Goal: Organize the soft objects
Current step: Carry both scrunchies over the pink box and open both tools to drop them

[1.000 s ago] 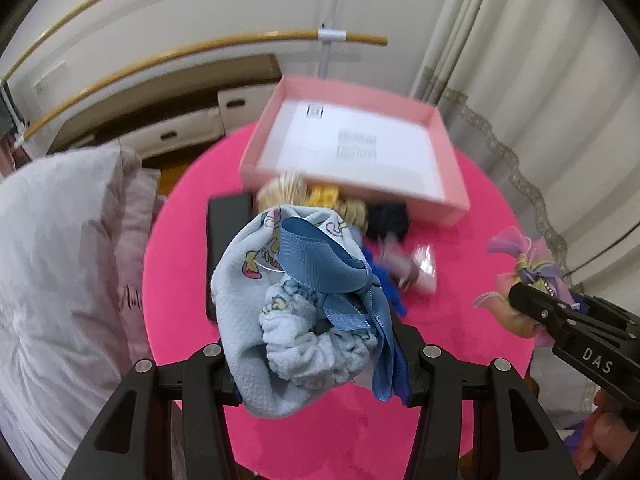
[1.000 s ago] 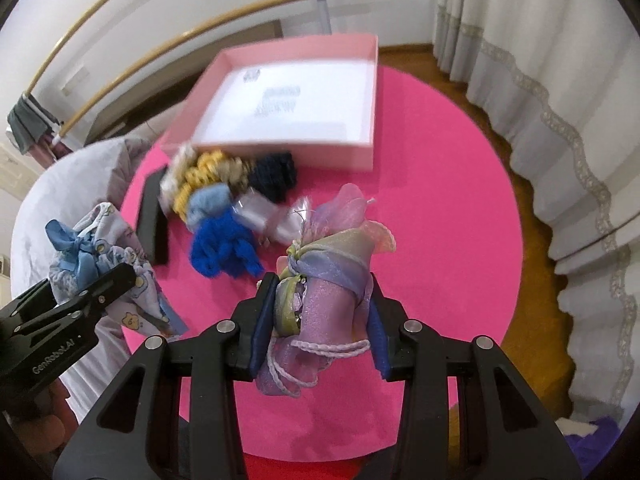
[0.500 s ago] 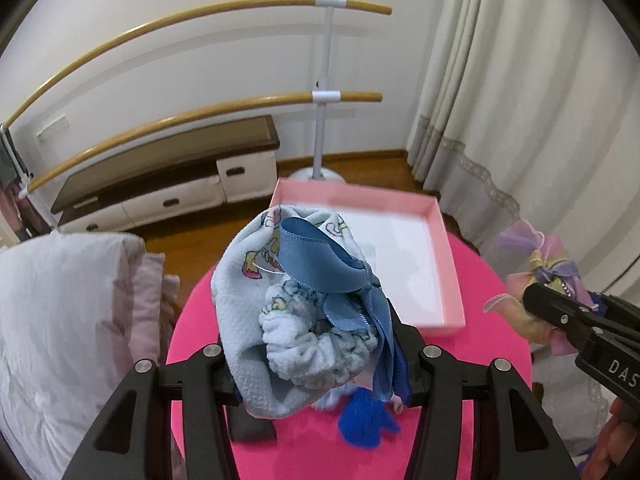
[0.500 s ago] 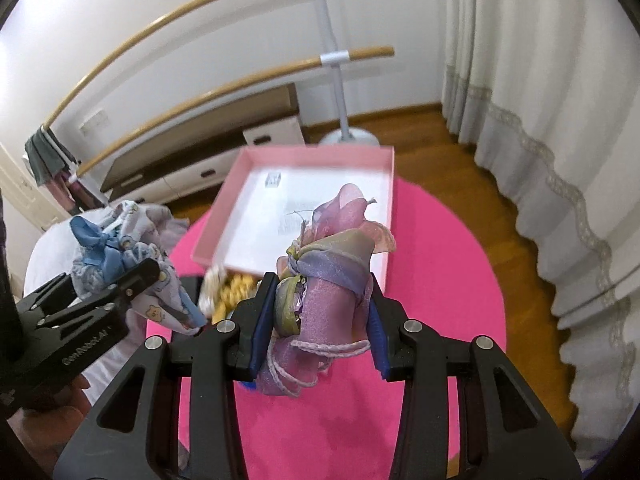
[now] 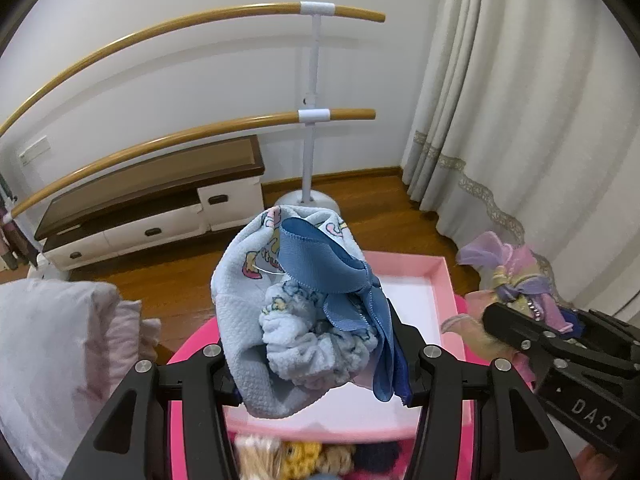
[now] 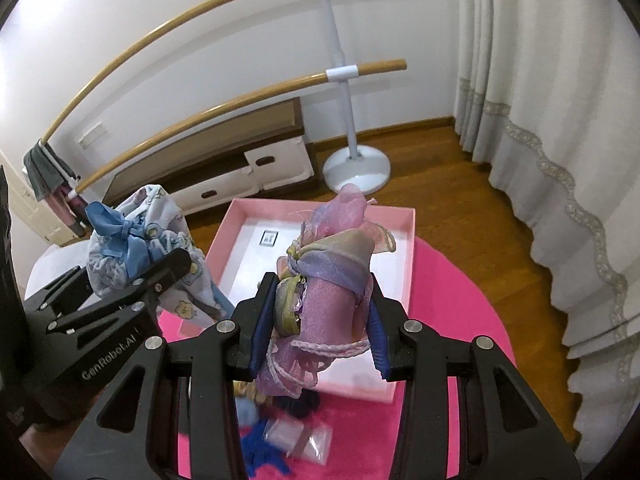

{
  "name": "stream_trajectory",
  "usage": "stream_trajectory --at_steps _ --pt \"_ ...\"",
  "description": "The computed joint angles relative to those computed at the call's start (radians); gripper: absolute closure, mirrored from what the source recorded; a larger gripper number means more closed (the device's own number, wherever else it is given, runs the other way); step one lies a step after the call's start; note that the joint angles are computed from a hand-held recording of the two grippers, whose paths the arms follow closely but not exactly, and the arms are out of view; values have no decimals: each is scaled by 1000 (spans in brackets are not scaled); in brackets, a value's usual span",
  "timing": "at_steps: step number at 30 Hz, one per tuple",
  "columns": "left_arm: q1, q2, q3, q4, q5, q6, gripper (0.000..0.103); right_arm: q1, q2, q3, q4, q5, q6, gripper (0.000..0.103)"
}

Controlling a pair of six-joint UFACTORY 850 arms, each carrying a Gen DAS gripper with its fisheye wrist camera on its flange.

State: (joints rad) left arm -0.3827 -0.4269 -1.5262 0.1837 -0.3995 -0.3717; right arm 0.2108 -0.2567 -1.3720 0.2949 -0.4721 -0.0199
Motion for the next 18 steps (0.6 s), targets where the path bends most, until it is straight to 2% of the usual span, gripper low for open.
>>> stream_trajectory --at_steps 4,10,12,17,18 --pt "12 -88 -80 -41 -14 58 53 -10 -80 -63 20 -19 -9 65" --pt "26 -250 -265 -95 -87 123 53 -21 -189 -140 41 -43 -35 65" --pt "33 -298 -324 -116 -118 140 53 -26 -213 -156 48 -49 -39 65" --pt "35 -469 -588 -136 -243 170 53 -36 -256 -190 39 -65 -35 65" --pt "33 -476 -599 -135 -251 168 52 -39 -261 -193 38 -67 -38 65"
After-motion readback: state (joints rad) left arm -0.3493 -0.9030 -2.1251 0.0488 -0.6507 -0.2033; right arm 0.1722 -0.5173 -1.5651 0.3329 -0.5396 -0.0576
